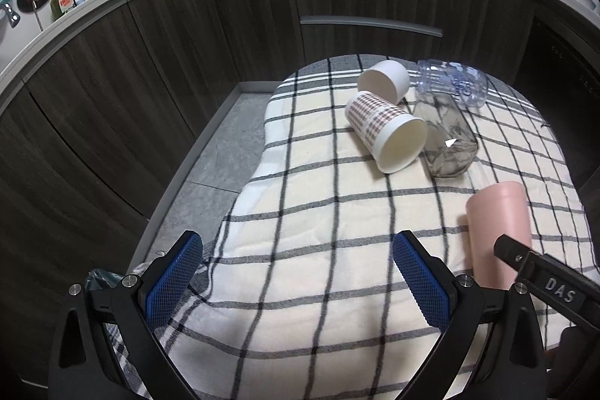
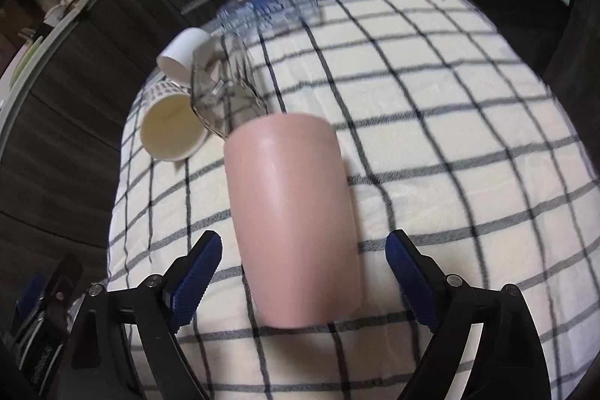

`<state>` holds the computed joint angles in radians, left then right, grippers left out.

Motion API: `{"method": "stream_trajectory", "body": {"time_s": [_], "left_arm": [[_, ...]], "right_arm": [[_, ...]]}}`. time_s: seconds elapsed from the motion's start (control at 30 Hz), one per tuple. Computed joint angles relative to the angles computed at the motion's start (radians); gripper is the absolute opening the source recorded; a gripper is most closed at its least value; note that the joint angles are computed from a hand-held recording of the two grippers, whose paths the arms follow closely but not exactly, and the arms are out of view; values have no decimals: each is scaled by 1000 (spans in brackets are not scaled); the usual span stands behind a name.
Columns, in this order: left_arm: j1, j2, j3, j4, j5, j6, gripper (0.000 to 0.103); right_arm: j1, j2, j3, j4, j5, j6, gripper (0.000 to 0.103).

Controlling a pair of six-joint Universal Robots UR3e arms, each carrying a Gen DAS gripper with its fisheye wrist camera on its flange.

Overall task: Flip cup upside down
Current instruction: 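Lift the pink cup with the right gripper and rotate it upright, then turn the pink cup so its base faces up, rim toward the towel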

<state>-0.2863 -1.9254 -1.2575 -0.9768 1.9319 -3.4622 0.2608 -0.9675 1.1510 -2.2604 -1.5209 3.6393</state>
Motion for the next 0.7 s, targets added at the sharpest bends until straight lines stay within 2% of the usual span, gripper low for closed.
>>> {"method": "stream_trajectory", "body": {"time_s": [0.1,0.3,0.57,0.7], "left_arm": [[-21,10,-7,10,-6,-15,103],[-93,5,-32,116,-58,-48,103],[-231,-144,40,280,-47,-97,103],[-278,-233,102,318,-20,-92,103]], "right_arm": [[-8,-74,70,-40,-16,-24,89],[-24,-269,255,-123,-124,-86,89],[-80,-488,529,-267,-316,-175,92],[-126,-539,618,-316,-315,-187,92]]}}
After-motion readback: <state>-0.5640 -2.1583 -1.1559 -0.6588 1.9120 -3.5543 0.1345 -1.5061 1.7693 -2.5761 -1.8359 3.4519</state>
